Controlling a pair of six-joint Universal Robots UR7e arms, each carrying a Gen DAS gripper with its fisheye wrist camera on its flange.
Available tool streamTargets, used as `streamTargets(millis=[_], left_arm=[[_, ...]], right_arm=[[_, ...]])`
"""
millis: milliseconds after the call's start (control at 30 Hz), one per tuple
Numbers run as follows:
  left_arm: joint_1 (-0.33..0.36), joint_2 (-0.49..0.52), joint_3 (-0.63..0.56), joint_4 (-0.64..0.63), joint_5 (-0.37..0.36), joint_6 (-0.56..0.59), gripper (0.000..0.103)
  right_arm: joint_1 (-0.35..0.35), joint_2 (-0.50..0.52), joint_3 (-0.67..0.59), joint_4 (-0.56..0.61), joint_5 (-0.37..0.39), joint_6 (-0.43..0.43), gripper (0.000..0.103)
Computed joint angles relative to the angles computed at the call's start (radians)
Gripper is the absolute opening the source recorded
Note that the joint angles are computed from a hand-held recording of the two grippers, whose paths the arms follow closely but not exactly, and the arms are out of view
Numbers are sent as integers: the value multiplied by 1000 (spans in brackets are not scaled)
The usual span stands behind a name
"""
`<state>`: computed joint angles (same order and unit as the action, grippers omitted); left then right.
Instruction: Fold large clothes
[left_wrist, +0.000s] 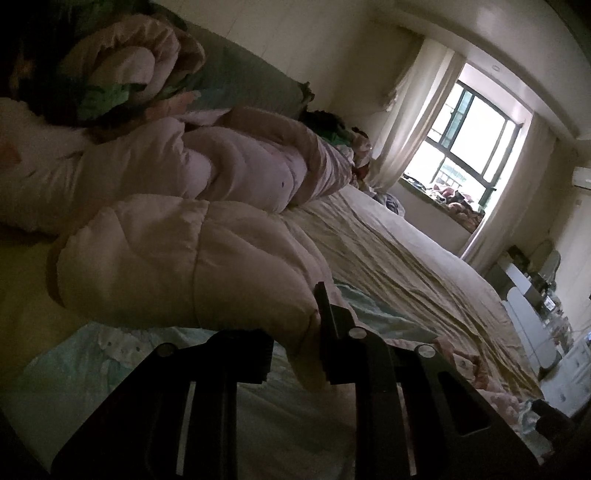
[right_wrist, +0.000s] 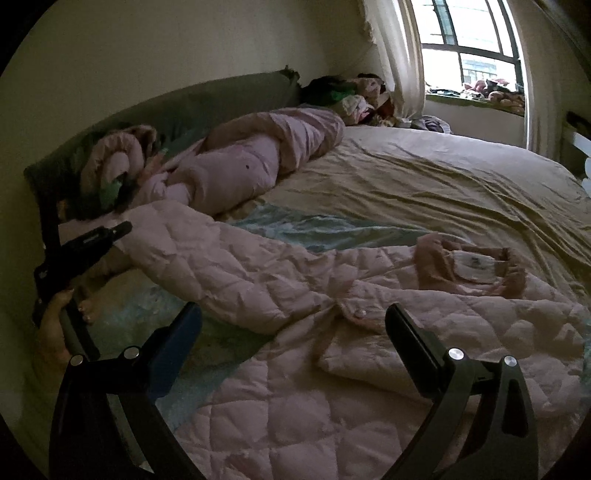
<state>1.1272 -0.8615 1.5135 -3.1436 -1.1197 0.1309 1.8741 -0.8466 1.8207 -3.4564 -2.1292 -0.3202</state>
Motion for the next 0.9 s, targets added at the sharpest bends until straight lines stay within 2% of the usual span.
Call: streamTargets(millis=[400,900], left_arm=[[-72,-4,38,-36,58,9,11],[-158,16,82,-111,94,44,11]], right_arm=[[-19,-125,127,-77,29,6,99],[-82,-242,234,-72,87,82,99]])
